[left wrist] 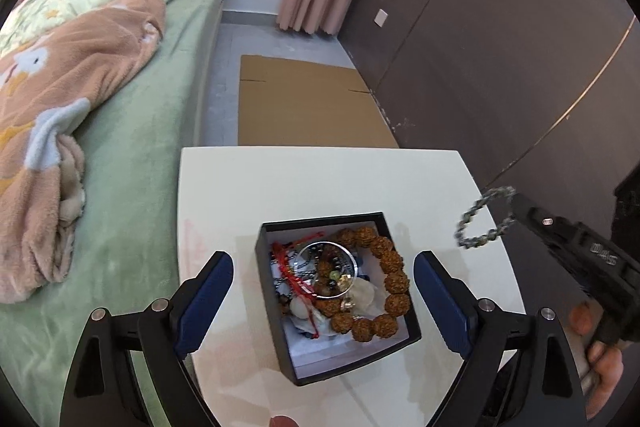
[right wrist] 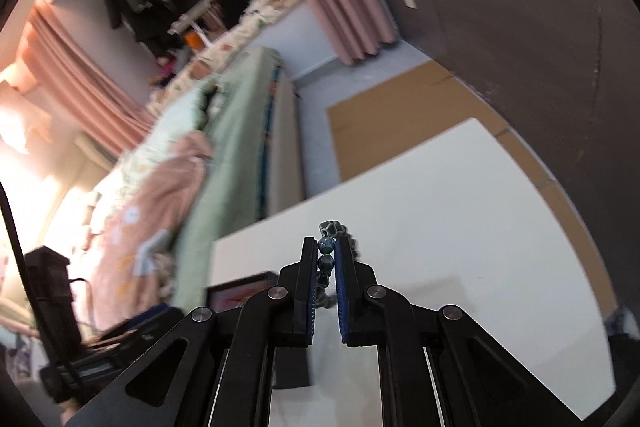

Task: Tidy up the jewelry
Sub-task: 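Lower the grey bead bracelet into the box and open the right tool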

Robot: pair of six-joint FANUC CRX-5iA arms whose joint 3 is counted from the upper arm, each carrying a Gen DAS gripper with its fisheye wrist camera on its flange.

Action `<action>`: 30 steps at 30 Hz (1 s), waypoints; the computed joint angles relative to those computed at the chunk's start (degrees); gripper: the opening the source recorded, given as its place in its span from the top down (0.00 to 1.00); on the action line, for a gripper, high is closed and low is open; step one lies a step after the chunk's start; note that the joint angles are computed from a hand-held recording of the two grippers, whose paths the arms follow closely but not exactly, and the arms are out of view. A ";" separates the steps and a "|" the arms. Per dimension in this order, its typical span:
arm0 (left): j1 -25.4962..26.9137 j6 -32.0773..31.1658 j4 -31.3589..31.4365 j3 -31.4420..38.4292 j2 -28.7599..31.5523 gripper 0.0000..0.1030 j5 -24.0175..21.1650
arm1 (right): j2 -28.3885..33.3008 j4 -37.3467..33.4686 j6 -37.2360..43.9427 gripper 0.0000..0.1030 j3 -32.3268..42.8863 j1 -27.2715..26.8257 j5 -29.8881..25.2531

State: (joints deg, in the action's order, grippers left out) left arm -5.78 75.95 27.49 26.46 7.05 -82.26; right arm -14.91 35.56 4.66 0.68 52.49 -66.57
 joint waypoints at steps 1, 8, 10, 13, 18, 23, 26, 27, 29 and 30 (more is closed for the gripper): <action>0.17 0.10 -0.10 -0.07 -0.09 0.11 0.03 | -0.16 0.70 -0.37 0.90 -0.28 0.49 1.22; 2.22 -0.60 1.07 -1.61 -1.48 0.11 1.16 | 0.14 1.99 -0.43 0.90 -1.63 1.76 12.04; 2.87 -0.53 1.13 -1.71 -1.75 0.11 1.60 | 1.28 1.33 0.26 0.90 -0.87 2.09 13.70; 3.76 0.02 0.63 -1.93 -2.30 0.11 2.75 | 2.45 -1.83 2.30 0.90 -0.36 1.57 17.60; 5.29 -0.29 1.47 -2.26 -2.20 0.11 2.91 | 5.89 -11.49 9.28 0.53 4.34 -0.49 17.59; 5.54 0.02 0.64 -2.10 -2.25 0.11 3.46 | 3.56 -8.33 3.73 0.27 0.95 -0.32 17.76; 5.36 -0.38 1.10 -2.53 -2.67 0.11 4.03 | 1.91 -6.96 1.41 0.26 -0.55 0.10 16.66; 5.20 -0.53 1.09 -2.65 -2.86 0.11 4.16 | 1.48 -7.06 1.39 0.26 -0.73 0.14 15.97; 4.67 -0.90 0.72 -2.65 -3.21 0.11 4.25 | 0.80 -6.58 1.13 0.26 -1.03 0.67 14.56; 4.36 -0.99 0.33 -2.58 -3.40 0.11 4.32 | 0.72 -6.27 1.22 0.26 -0.80 1.07 13.16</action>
